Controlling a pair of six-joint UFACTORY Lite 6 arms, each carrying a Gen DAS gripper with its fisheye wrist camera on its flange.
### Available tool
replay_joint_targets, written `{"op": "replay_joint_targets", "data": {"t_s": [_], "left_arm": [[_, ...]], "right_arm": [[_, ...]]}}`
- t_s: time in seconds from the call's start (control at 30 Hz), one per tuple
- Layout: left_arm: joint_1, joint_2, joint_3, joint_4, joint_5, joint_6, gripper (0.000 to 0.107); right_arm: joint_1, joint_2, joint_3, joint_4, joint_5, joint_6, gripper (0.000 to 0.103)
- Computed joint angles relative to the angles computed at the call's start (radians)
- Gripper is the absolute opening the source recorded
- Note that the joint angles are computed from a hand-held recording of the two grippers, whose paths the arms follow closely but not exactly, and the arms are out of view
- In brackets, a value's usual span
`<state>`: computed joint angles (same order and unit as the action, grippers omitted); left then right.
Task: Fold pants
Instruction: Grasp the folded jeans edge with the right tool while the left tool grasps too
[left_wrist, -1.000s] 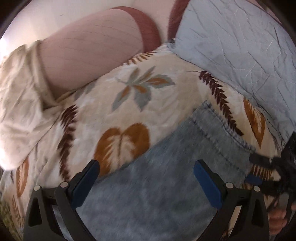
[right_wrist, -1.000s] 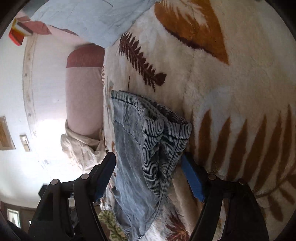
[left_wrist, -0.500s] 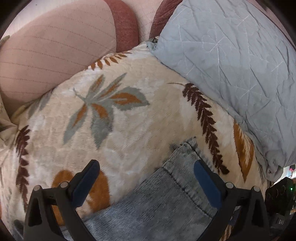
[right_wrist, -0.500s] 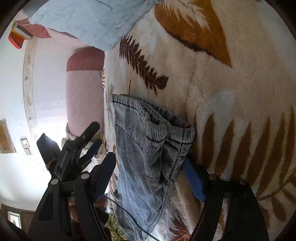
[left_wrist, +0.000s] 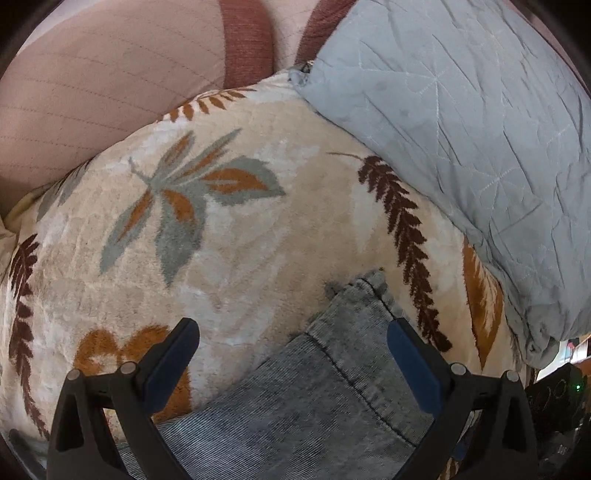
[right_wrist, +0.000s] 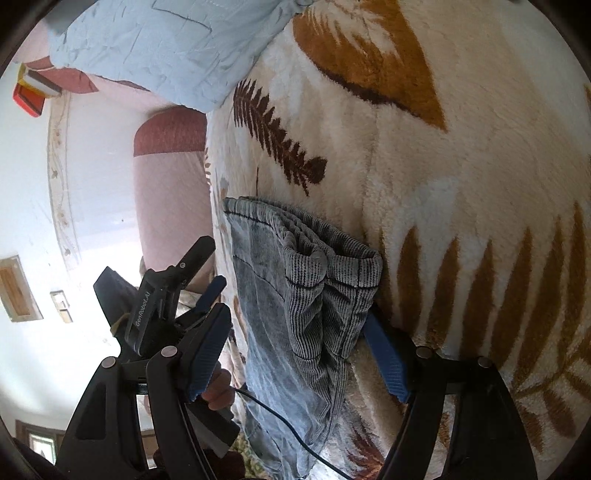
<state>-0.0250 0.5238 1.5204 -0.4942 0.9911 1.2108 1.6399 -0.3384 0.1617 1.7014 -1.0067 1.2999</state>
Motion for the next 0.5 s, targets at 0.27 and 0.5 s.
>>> {"op": "replay_joint_targets", "data": {"t_s": [0.27, 0.5], "left_arm": [[-0.04, -0.002, -0.024, -0.003, -0.011, -0.003, 0.092], [-0.061, 0.035, -0.006, -0.006, 0.014, -0.008, 0.078]], "right_arm": [[0.079, 0.011, -0.01, 0.049, -0.046, 0.052, 0.073], [0.097, 0.012, -0.007, 0.066, -0.056, 0.054, 0.073]]}}
